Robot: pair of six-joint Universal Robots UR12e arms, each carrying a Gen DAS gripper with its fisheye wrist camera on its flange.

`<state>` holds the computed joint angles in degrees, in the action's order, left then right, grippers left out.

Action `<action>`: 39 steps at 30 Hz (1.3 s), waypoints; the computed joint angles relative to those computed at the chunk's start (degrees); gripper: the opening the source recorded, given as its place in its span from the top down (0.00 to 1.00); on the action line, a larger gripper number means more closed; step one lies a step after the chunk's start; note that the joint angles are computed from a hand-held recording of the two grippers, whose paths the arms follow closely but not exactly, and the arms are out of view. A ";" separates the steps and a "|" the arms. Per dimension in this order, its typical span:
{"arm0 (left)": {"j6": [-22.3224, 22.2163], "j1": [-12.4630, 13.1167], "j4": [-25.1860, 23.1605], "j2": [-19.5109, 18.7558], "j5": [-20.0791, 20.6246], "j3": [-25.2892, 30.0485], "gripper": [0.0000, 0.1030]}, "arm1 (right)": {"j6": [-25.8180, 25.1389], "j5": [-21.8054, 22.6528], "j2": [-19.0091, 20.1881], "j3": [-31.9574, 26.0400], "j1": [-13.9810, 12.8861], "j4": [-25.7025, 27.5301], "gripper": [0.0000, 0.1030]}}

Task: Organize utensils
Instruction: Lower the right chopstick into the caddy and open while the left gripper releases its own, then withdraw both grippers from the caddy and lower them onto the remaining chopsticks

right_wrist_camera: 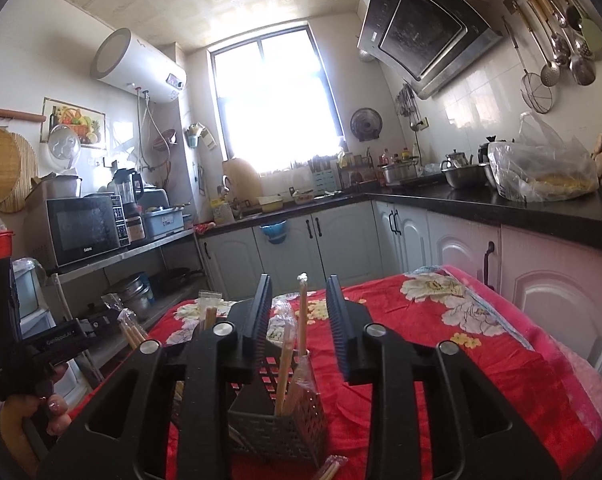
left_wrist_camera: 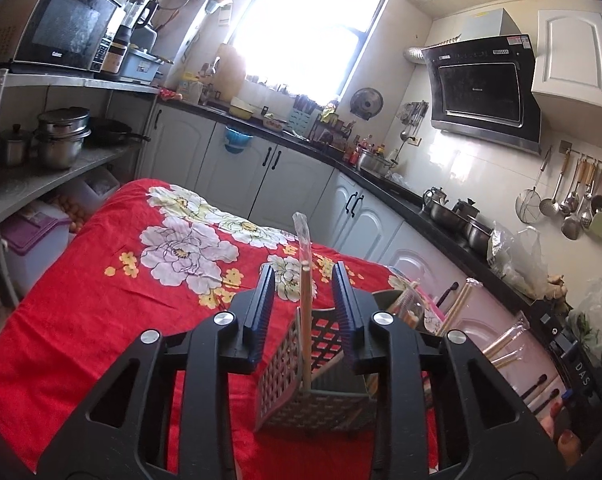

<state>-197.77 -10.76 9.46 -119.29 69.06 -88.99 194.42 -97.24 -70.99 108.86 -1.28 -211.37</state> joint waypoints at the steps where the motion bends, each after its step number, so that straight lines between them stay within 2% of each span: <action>1: -0.19 0.00 -0.07 0.19 -0.06 -0.22 0.71 | 0.14 0.11 -0.19 0.19 -0.04 0.19 0.69; 2: -0.39 0.09 -0.13 0.40 -0.37 -0.52 0.65 | 0.32 0.24 -0.52 0.55 -0.11 0.30 0.68; 6: -0.54 0.27 -0.05 1.09 -0.74 -1.50 0.55 | 0.89 1.65 -1.49 1.65 -0.33 0.53 0.55; 9: -1.13 0.54 -0.38 1.74 -1.29 -2.39 0.41 | 0.77 2.80 -2.22 2.40 -0.36 0.83 0.52; 11: -1.90 0.69 -0.66 2.24 -1.21 -3.09 0.25 | 0.53 3.30 -2.67 2.87 -0.27 1.10 0.49; 17: -1.74 1.11 -1.98 3.66 -2.09 -5.00 0.10 | -0.05 4.32 -3.76 4.29 0.05 1.27 0.41; 28: 3.45 1.51 -5.81 6.31 -3.24 -9.18 0.10 | -0.52 4.78 -5.03 6.34 0.90 5.38 0.35; 39: 6.11 1.55 -8.02 7.42 -3.75 -11.62 0.10 | -1.40 6.54 -5.62 7.36 1.94 10.37 0.32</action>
<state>-191.66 -9.21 1.44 -111.87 65.31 -100.60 193.03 -90.70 -76.61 116.22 0.66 -201.00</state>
